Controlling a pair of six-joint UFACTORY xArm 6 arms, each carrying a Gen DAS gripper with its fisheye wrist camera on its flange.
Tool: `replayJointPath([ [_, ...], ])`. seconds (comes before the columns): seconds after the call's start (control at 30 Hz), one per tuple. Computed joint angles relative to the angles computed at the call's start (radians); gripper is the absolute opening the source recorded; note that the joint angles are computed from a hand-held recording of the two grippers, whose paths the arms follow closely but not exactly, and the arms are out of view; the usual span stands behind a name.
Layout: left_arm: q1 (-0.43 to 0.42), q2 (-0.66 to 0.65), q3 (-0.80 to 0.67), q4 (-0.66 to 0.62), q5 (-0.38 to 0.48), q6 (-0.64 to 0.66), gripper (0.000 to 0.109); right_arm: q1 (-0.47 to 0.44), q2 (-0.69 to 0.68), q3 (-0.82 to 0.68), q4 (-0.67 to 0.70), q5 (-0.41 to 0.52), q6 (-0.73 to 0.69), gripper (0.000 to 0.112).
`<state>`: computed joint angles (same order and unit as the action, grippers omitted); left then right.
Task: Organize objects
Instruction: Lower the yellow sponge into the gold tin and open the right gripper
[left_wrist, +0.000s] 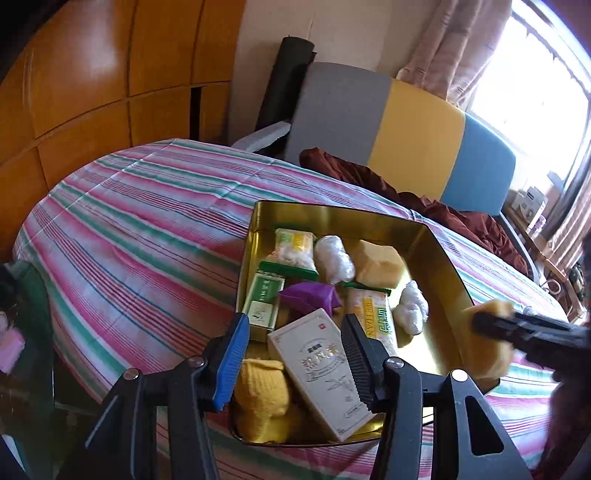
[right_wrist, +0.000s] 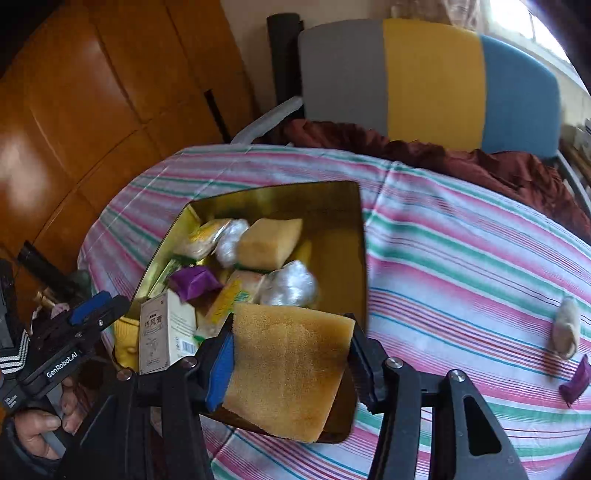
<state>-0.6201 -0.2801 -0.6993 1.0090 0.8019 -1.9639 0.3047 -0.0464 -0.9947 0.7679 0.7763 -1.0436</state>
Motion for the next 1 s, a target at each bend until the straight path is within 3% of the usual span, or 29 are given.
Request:
replayJointPath([
  [0.17, 0.008, -0.008, 0.016, -0.009, -0.013, -0.002, 0.053, 0.1, 0.066, 0.016, -0.075, -0.052, 0.088, 0.057],
  [0.27, 0.012, -0.007, 0.02, -0.01, -0.02, -0.005, 0.053, 0.117, 0.085, 0.022, -0.093, -0.024, 0.098, 0.059],
  [0.4, 0.016, -0.006, 0.022, -0.011, -0.028, -0.007, 0.053, 0.114, 0.078, 0.042, -0.084, 0.008, 0.074, 0.08],
  [0.63, 0.002, 0.0, 0.005, -0.009, 0.0, 0.006, 0.053, 0.07, 0.045, 0.059, -0.038, 0.059, 0.035, 0.081],
  [1.0, -0.036, 0.02, -0.045, -0.003, 0.049, 0.05, 0.056, 0.038, -0.023, 0.087, -0.007, -0.006, 0.033, 0.081],
])
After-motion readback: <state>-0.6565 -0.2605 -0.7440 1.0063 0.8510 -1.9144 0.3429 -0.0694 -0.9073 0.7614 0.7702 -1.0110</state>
